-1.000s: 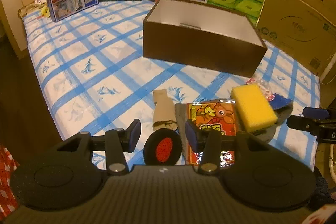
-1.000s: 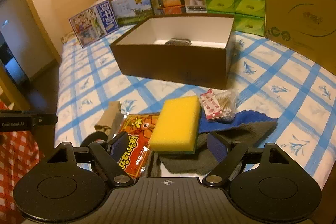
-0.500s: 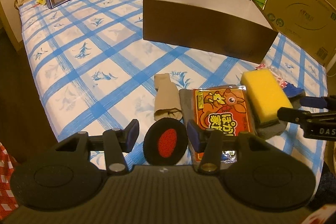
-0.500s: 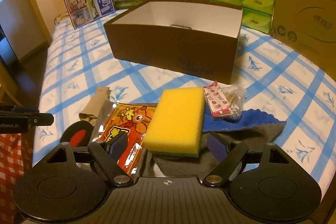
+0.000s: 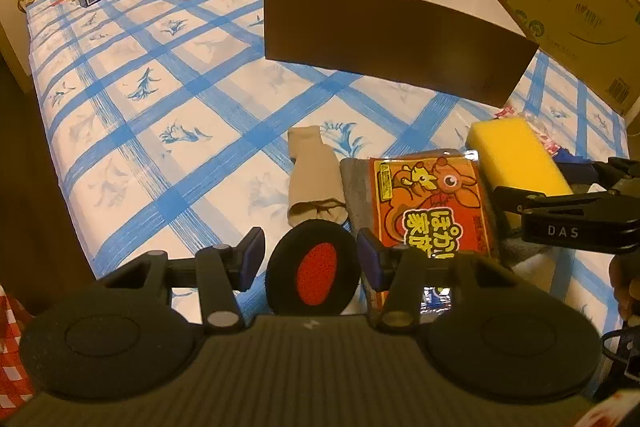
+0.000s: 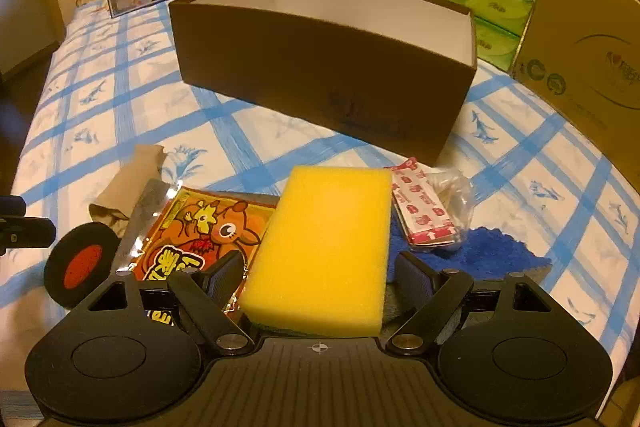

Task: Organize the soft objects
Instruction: 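Grasp the yellow sponge with the right tool while the left tool grasps the black earmuff pad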

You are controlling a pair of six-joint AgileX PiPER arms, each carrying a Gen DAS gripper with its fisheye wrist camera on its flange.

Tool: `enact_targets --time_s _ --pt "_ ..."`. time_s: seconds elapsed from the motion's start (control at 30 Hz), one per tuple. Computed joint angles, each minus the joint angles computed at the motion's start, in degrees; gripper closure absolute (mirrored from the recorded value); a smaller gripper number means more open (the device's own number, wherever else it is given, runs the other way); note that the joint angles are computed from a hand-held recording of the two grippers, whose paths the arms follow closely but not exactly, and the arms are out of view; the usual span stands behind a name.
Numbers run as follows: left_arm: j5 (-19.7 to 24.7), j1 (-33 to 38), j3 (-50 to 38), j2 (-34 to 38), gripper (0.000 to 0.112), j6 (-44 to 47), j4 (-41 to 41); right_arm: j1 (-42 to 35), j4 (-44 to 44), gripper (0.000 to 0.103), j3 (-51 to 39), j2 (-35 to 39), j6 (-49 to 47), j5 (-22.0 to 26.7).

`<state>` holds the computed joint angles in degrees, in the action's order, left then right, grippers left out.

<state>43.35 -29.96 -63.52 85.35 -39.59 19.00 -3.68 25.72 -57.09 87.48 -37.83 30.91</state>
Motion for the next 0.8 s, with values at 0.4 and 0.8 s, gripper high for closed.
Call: enact_targets --time_s 0.4,0.8 --pt "-2.1 -0.2 3.6 0.0 0.056 2.8 -0.1 -7.3 19.6 0.037 4.3 -3.3 -21.5 1.6" --pt "-5.2 -1.7 6.3 2.2 0.048 7.8 1.9 -22.0 36.0 0.037 3.3 -6.6 -31.4 18.7"
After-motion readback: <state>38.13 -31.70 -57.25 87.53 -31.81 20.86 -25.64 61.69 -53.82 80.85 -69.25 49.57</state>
